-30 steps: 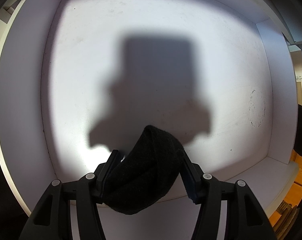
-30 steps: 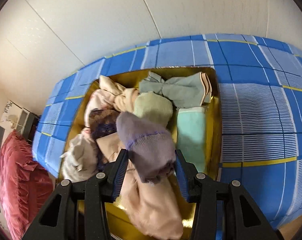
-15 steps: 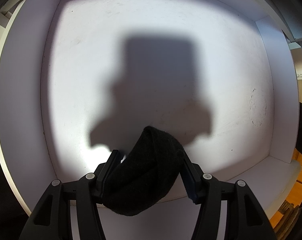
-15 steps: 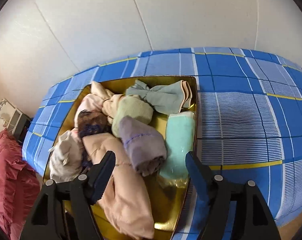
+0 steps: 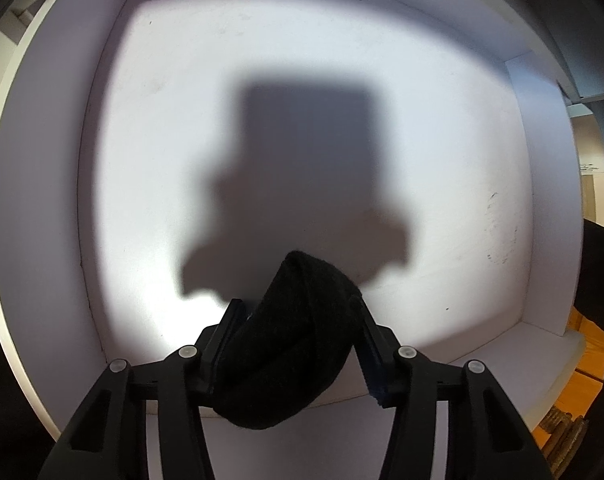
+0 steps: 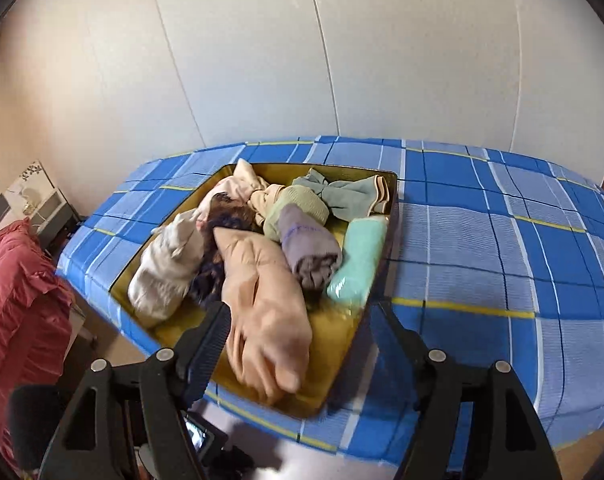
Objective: Organize soft objects
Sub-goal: 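Withdraw the right tool from the box back toward the drawer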
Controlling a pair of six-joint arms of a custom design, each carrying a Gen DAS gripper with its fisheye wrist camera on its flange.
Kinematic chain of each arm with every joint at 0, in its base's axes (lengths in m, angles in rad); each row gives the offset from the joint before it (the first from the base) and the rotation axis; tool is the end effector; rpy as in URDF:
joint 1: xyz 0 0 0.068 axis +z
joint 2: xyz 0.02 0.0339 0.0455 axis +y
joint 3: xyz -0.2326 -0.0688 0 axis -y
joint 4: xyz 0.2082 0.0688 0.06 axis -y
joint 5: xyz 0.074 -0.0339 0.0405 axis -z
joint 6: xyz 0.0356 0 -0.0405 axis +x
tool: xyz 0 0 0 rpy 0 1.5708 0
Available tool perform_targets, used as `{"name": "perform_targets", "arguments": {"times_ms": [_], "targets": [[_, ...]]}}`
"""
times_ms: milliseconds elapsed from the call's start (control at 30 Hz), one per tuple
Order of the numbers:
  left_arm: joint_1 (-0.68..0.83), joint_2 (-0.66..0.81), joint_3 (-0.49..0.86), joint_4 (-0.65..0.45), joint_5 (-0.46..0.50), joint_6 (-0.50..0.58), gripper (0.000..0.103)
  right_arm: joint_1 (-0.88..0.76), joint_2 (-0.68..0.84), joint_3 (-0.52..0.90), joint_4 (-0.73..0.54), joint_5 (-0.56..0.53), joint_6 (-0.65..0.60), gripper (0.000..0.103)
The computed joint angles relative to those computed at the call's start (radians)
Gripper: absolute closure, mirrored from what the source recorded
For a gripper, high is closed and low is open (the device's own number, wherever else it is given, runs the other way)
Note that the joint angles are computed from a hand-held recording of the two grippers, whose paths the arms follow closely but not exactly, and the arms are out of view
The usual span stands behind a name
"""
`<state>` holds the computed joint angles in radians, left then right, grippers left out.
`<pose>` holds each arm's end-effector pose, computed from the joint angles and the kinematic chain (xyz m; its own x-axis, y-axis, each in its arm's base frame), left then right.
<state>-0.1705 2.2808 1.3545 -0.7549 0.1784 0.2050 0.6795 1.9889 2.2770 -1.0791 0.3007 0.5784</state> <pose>0.3268 -0.0627 0.0511 -0.9289 0.3632 0.0720 0.3440 0.9185 -0.1951 0.2967 0.2262 0.3660 -0.7027 0.1036 -0.7039 -0.0645 0.9760 0.2080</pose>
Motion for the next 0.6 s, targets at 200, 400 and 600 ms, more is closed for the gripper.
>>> {"name": "perform_targets", "arguments": {"times_ms": [200, 400, 600], "targets": [[0.000, -0.029, -0.023, 0.012, 0.011, 0.027, 0.054, 0.076, -0.274, -0.461, 0.228, 0.059, 0.003, 0.026], [0.036, -0.059, -0.031, 0.002, 0.027, 0.034, 0.054, 0.148, -0.430, -0.794, 0.393, 0.064, 0.020, 0.025], [0.084, -0.097, -0.029, -0.027, 0.052, 0.047, 0.054, 0.149, -0.421, -0.985, 0.480, -0.016, 0.077, 0.025]]}}
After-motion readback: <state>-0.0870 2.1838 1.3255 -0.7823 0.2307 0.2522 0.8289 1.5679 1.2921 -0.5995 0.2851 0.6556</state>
